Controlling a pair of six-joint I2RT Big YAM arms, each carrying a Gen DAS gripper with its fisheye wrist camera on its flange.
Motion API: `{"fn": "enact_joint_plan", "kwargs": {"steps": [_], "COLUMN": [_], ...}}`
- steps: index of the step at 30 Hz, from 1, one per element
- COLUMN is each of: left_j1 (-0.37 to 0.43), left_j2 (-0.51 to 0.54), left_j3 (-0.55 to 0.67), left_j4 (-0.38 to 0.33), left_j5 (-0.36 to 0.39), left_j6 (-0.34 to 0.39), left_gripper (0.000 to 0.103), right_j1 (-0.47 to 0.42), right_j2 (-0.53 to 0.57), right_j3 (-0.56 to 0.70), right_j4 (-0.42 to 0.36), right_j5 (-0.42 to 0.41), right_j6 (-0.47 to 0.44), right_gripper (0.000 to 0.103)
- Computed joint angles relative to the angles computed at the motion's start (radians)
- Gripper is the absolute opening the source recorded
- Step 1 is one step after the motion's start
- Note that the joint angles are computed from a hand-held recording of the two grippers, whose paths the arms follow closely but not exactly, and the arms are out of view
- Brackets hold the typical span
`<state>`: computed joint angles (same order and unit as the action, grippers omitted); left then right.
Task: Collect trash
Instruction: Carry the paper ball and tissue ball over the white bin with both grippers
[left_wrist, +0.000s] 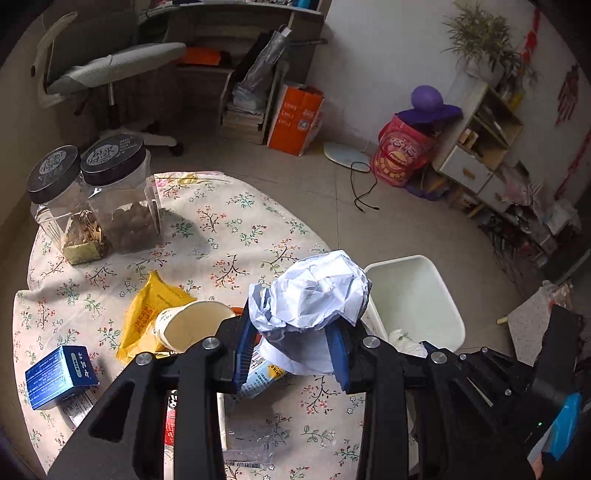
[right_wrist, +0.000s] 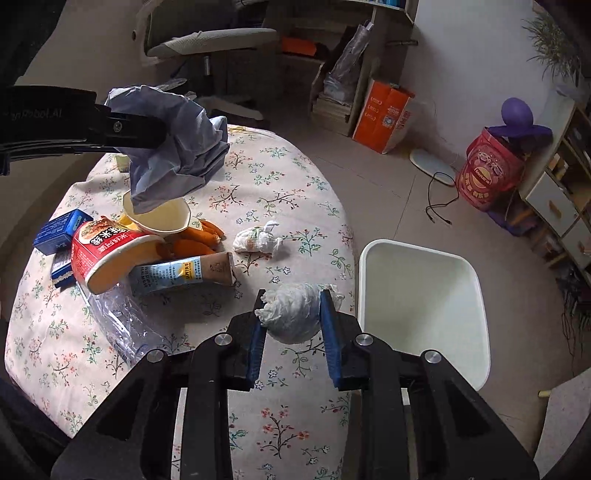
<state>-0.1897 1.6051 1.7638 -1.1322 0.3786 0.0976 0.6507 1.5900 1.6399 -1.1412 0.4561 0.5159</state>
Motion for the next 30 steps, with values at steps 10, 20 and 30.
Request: {"fn": "enact_joint_plan", "kwargs": {"steps": [10, 20, 30], "left_j1": [-0.175, -0.274, -0.329], "left_j2": [0.086, 0.218, 0.283], "left_j3": [0.081, 0.165, 0.2], "left_j4": [-0.005, -0.043, -0.045], "left_j5": [-0.001, 0.057, 0.028], "left_j6": [-0.034, -0.047, -0.025], "left_gripper": [0.035, 0.035, 0.035], "right_j1": [-0.126, -0.222, -0.252], "right_j2": [-0.164, -0.215, -0.257], "right_j3": [-0.176, -0.285, -0.352], "right_j4": [0.043, 0.093, 0.174], "right_j5": [0.036, 0.063, 0.094], "right_j6": [0.096, 0.127, 0.116], "right_gripper": [0.026, 0.026, 0.026]}}
